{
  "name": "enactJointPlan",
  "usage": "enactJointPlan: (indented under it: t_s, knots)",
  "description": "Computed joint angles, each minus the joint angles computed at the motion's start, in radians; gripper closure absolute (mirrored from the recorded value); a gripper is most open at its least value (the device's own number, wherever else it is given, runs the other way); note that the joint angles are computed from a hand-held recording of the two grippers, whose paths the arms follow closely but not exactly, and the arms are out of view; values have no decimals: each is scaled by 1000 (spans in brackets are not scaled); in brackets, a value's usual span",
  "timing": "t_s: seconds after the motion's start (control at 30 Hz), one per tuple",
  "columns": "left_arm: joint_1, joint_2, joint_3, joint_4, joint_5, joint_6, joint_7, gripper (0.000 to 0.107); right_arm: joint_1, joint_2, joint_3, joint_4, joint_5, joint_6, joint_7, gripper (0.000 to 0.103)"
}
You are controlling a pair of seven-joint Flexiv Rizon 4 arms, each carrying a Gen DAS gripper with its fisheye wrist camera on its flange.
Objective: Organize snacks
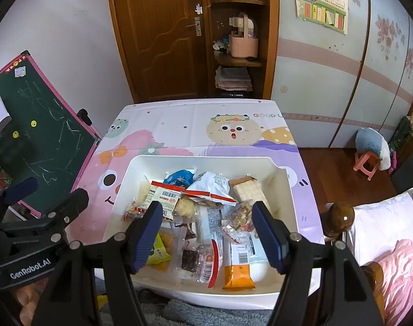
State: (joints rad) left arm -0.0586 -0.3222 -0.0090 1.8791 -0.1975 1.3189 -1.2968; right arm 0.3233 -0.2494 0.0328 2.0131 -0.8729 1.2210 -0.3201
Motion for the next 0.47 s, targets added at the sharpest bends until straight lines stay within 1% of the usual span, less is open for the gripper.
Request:
enactJointPlan:
  t_s: [0.47]
  knots:
    - [1, 4, 0, 6, 2, 9, 8, 4, 1, 0, -3, 3, -6, 3, 7, 34]
